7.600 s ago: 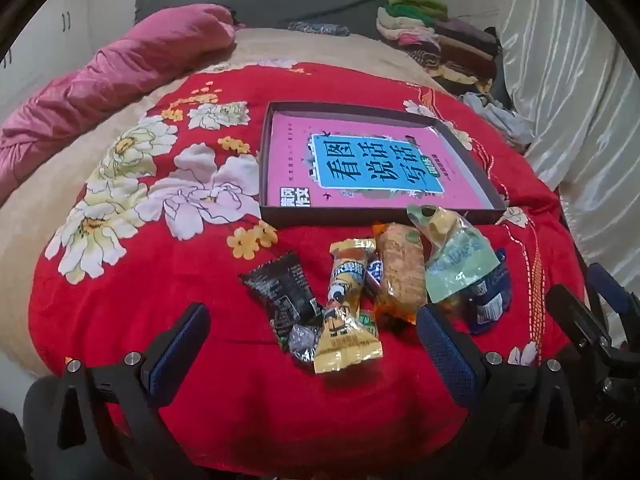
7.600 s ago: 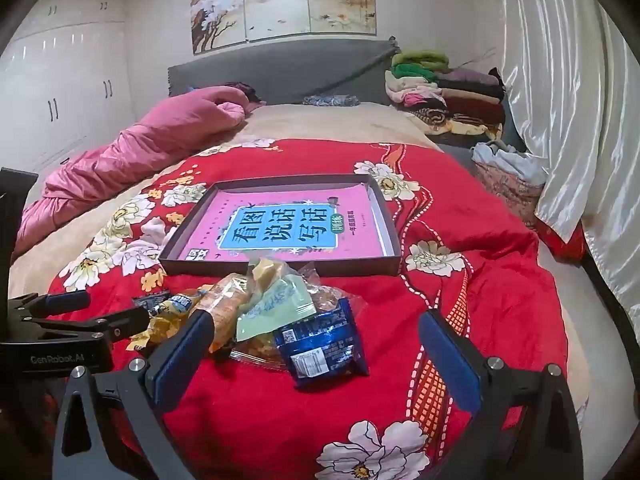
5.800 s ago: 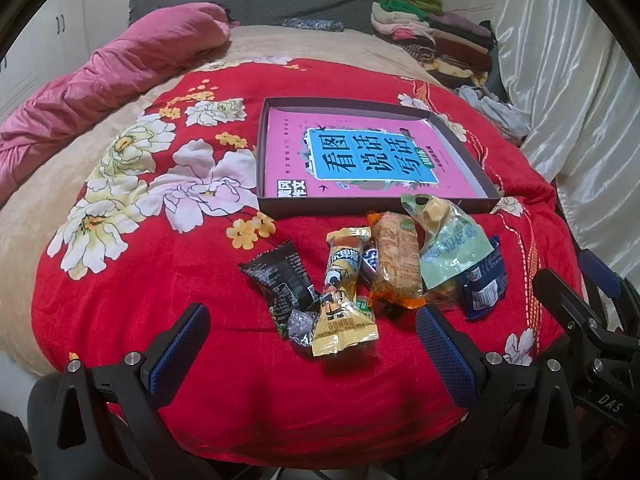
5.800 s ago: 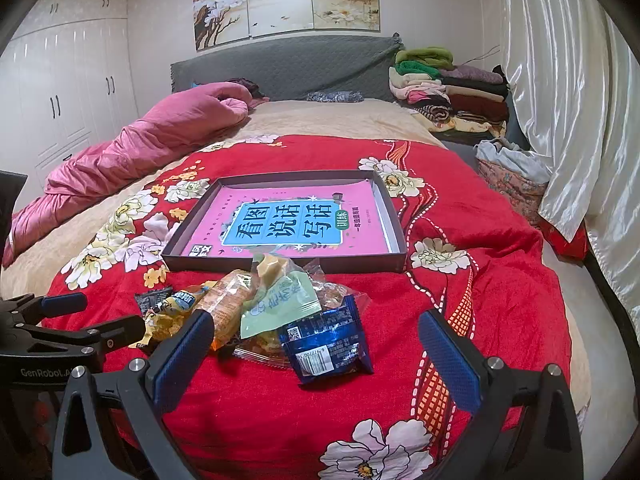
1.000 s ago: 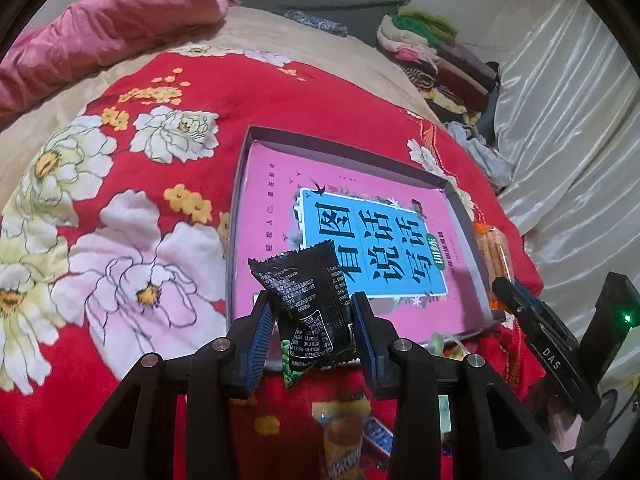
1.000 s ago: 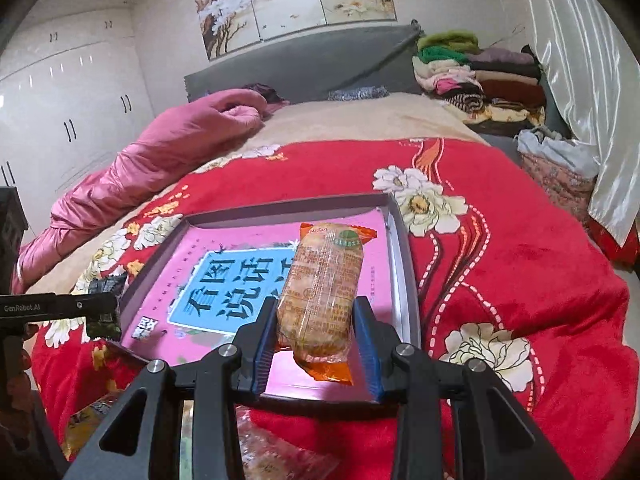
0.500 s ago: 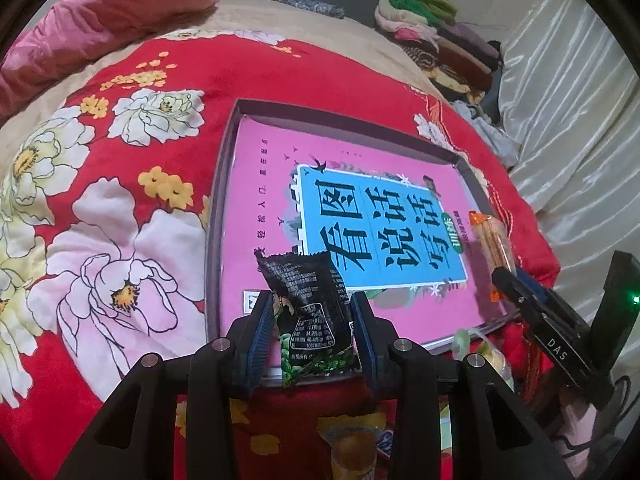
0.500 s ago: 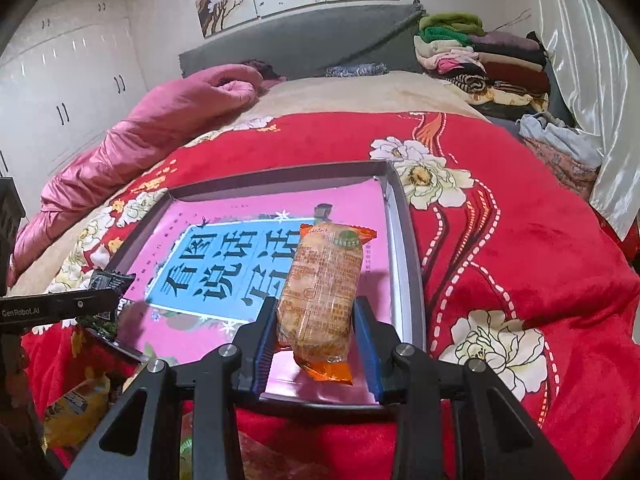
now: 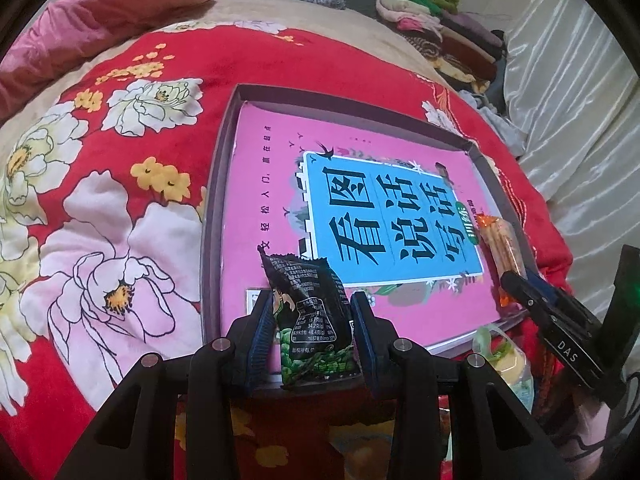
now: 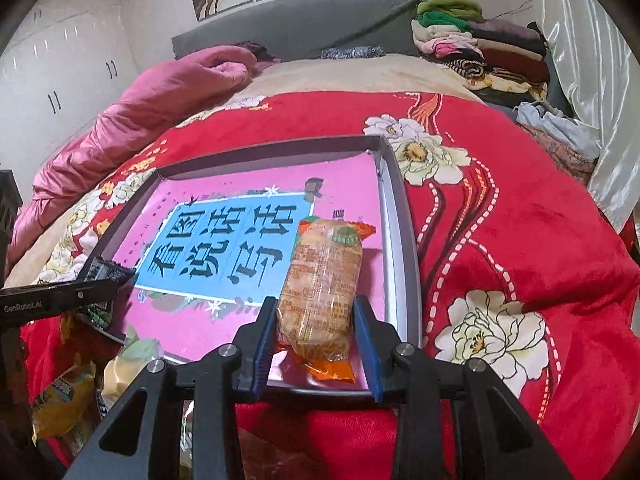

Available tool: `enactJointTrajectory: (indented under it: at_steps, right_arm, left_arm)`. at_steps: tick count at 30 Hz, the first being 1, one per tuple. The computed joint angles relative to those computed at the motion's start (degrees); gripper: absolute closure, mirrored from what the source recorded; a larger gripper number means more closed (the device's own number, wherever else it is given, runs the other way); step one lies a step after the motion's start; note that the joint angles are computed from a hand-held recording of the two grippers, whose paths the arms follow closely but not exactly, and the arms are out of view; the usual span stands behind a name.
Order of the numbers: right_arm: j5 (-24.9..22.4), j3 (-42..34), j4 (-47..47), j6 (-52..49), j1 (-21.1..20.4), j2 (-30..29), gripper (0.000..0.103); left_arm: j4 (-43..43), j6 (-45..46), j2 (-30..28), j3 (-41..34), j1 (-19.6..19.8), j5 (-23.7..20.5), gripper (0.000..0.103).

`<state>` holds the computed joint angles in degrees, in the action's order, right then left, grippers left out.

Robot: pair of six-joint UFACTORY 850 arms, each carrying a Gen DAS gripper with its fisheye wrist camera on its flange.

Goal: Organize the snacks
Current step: 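Carry both snacks into the pink tray and open both tools to release them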

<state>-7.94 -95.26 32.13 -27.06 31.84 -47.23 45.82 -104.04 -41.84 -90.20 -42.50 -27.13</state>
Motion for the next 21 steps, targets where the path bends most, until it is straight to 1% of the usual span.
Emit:
enactJointTrajectory:
  at_steps: [4,7,9,10,13,18,21]
  right_arm:
    - [-0.86,-0.02,-8.62,7.98,0.3,0.09,0.065]
    - [-1.71,0.07,-12.64,11.79,0.45,0.23,0.065]
    - [-2.58,0.31,-9.46,9.27,0.32,0.46,0.065]
    - [-2.84,0.7,-5.77,6.17,0.16,0.73,0.065]
    - [-4.02,1.05,0.87,0.78,-0.2,1.05,0.065]
    - [-4.53,2.48,7.37,-4.53,-0.27,1.97,0.065]
    - [-4.42,2.96,9.09,-5.95,-0.1,2.34,0.065]
  left_arm:
    - [-1.13,1.15,-0.18,-0.22,0.14,0.25,0.063]
    - [-1.3,1.39,-0.24,-0.32,0.3,0.3,0.063]
    - [-1.48,1.7,-0.34,-0.45,0.41,0.25,0.063]
    - [-1.63,1.87,-0.43,-0.58,0.42,0.08,0.063]
    - [-1.3,1.51,-0.28,-0.24,0.67,0.36,0.063]
    - [-1.22,1.41,-0.1,0.14,1.09,0.61,0.063]
    - [-0.91,1.08,0.04,0.4,1.19,0.91,0.063]
